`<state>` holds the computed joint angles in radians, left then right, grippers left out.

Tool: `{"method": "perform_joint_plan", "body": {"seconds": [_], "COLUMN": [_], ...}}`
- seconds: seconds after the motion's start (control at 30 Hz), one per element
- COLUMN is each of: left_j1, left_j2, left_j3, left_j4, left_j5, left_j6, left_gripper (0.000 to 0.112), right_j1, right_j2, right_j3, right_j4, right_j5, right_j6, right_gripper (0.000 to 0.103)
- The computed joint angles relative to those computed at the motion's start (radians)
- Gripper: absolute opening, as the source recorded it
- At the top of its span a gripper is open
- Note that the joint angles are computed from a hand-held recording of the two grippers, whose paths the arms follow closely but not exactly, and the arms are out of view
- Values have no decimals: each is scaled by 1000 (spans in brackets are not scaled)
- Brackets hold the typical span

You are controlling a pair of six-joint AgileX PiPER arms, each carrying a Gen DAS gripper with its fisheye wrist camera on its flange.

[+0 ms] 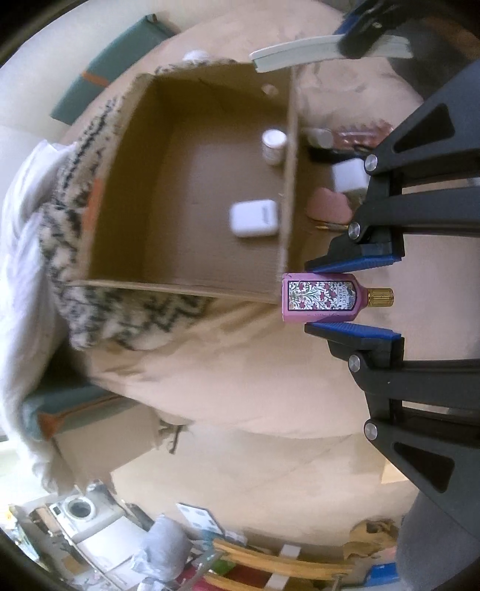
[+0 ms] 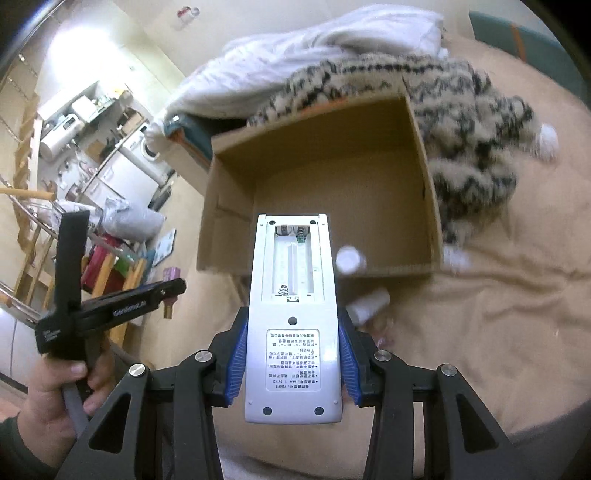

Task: Organize rigid objects
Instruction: 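Carry the perfume bottle and remote into the box with both tools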

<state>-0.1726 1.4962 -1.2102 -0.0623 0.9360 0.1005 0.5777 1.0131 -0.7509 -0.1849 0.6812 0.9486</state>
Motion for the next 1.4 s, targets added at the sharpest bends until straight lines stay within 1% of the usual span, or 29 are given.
{"method": "perform_joint_plan", "body": {"seconds": [0.03,0.2,0.3,0.47,0.67,0.9,0.97,1.03,1.1,1.17,1.27,1.4], "left_j1": [-2,-20,-35,-77,-129,-211,-237,-253,-268,-278,-274,-281], "left_j2": [3,45,79,139,228,370,415,444,478,512,551,568], "left_j3": [-22,-131,-191,-265,-323,-417,-450,-464,-482,-500,-532,-530], "left_j4": [1,7,12,33,62,149,177,203,228,254,239,260], "left_j5": [9,41,53,62,60,60,60,55,52,48,63,48], "left_j6": [-3,-13,-23,-44,-61,-101,-111,-126,-140,-159,-160,-172], "left_gripper": [23,23,23,23,23,23,23,23,23,23,23,23], "right_j1": [-17,-178,-243,-303,-373,-403,-394,-386,-369,-369,-374,-379], "right_j2": [6,43,84,168,315,489,526,562,595,622,647,670], "right_j3": [-12,-65,-104,-149,-190,-266,-290,-313,-339,-354,-369,-383], "right_j4": [3,148,200,262,336,292,245,234,180,174,189,200], "right_j5": [0,-22,-28,-49,-76,-76,-73,-75,-67,-64,-60,-46], "right_j6": [-20,-246,-342,-448,-564,-583,-562,-574,-540,-540,-547,-544], "right_gripper": [46,46,46,46,46,46,46,46,46,46,46,46]}}
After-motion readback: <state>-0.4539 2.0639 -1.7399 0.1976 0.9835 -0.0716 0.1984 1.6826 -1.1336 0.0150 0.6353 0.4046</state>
